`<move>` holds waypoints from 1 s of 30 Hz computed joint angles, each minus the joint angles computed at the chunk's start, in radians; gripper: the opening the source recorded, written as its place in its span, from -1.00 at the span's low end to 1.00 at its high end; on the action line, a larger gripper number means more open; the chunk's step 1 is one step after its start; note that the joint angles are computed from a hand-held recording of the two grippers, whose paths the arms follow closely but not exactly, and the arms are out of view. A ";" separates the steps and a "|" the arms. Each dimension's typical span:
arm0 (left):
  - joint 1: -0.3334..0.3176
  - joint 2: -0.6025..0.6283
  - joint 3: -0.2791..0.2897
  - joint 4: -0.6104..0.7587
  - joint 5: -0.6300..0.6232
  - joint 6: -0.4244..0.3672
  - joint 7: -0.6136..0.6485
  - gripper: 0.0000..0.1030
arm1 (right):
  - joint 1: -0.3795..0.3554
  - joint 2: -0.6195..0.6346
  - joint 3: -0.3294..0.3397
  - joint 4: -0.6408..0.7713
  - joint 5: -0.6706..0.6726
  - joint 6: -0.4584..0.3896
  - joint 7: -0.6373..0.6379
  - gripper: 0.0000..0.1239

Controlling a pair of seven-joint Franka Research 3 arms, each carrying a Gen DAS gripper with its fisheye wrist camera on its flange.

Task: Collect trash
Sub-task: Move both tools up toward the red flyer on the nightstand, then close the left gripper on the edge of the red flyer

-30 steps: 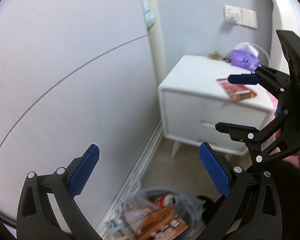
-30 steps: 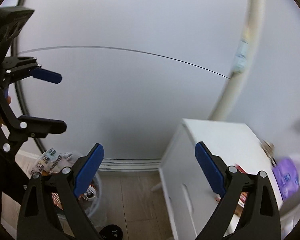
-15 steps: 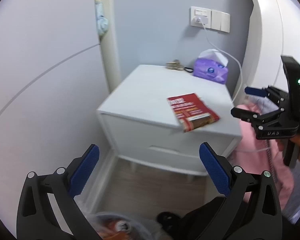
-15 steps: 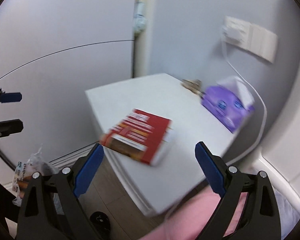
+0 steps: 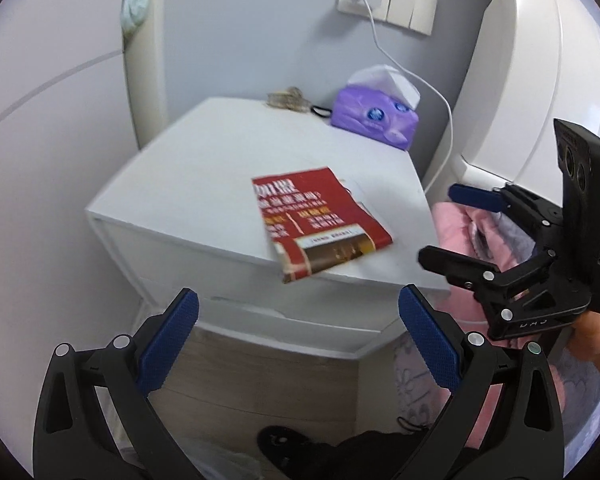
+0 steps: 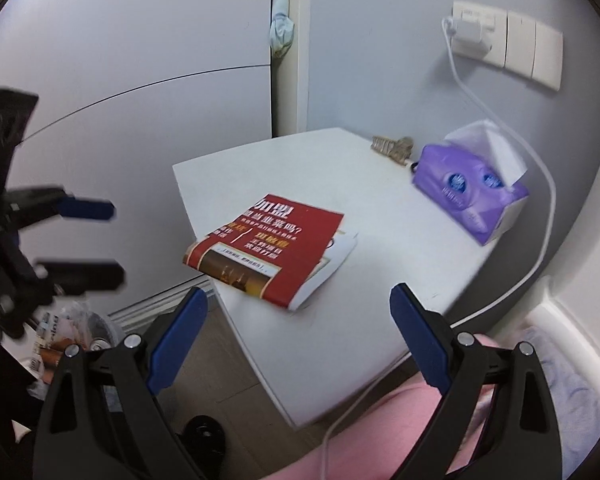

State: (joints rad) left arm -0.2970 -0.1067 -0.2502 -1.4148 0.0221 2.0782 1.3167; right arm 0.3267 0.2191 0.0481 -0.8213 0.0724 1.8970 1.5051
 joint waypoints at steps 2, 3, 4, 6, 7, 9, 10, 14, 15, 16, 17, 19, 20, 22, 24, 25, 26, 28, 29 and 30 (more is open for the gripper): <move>0.000 0.003 0.006 -0.014 -0.043 0.019 -0.006 0.88 | -0.012 0.041 -0.001 0.061 0.034 -0.036 0.041 0.45; 0.000 0.008 0.011 -0.017 -0.073 0.024 -0.011 0.88 | -0.017 0.066 -0.001 0.100 0.049 -0.058 0.058 0.45; 0.002 0.012 0.014 -0.019 -0.096 0.028 -0.018 0.88 | -0.024 0.081 0.000 0.122 0.067 -0.070 0.074 0.45; 0.004 0.015 0.017 -0.026 -0.126 0.035 -0.020 0.88 | -0.035 0.095 0.001 0.137 0.097 -0.077 0.102 0.45; 0.006 0.018 0.019 -0.027 -0.134 0.037 -0.019 0.88 | -0.038 0.108 0.001 0.157 0.103 -0.090 0.110 0.45; 0.010 0.019 0.022 -0.030 -0.155 0.039 -0.017 0.88 | -0.048 0.114 0.005 0.160 0.129 -0.097 0.122 0.44; 0.012 0.022 0.025 -0.029 -0.172 0.038 -0.014 0.88 | -0.050 0.104 0.006 0.139 0.136 -0.090 0.124 0.44; 0.018 0.038 0.028 -0.016 -0.213 0.027 0.012 0.82 | -0.058 0.091 0.009 0.100 0.163 -0.074 0.139 0.44; 0.019 0.043 0.027 -0.011 -0.218 0.023 0.024 0.72 | -0.058 0.089 0.010 0.094 0.169 -0.069 0.142 0.44; 0.020 0.051 0.026 -0.003 -0.219 0.014 0.026 0.69 | -0.058 0.086 0.010 0.086 0.173 -0.064 0.146 0.44; 0.023 0.055 0.026 -0.001 -0.220 0.011 0.023 0.62 | -0.058 0.087 0.011 0.086 0.176 -0.062 0.152 0.44; 0.029 0.055 0.029 -0.008 -0.243 0.021 0.016 0.60 | -0.061 0.100 0.012 0.103 0.189 -0.070 0.172 0.44; 0.031 0.054 0.030 -0.013 -0.257 0.026 0.013 0.59 | -0.065 0.107 0.015 0.113 0.200 -0.076 0.186 0.41; 0.035 0.051 0.033 -0.023 -0.281 0.041 0.008 0.58 | -0.069 0.121 0.018 0.131 0.216 -0.084 0.206 0.14; 0.038 0.052 0.032 -0.025 -0.287 0.049 0.002 0.58 | -0.069 0.126 0.019 0.134 0.222 -0.081 0.225 0.13; 0.039 0.056 0.034 -0.023 -0.301 0.049 0.000 0.58 | -0.070 0.127 0.020 0.133 0.227 -0.082 0.232 0.14; 0.040 0.059 0.034 -0.020 -0.305 0.049 -0.004 0.58 | -0.069 0.121 0.020 0.123 0.228 -0.075 0.236 0.13; 0.043 0.066 0.033 -0.016 -0.312 0.048 -0.013 0.57 | -0.063 0.134 0.018 0.145 0.216 -0.084 0.247 0.13; 0.044 0.069 0.033 -0.013 -0.318 0.048 -0.016 0.51 | -0.063 0.143 0.018 0.163 0.215 -0.092 0.257 0.13; 0.045 0.070 0.033 -0.013 -0.319 0.051 -0.020 0.45 | -0.062 0.159 0.017 0.191 0.211 -0.105 0.270 0.13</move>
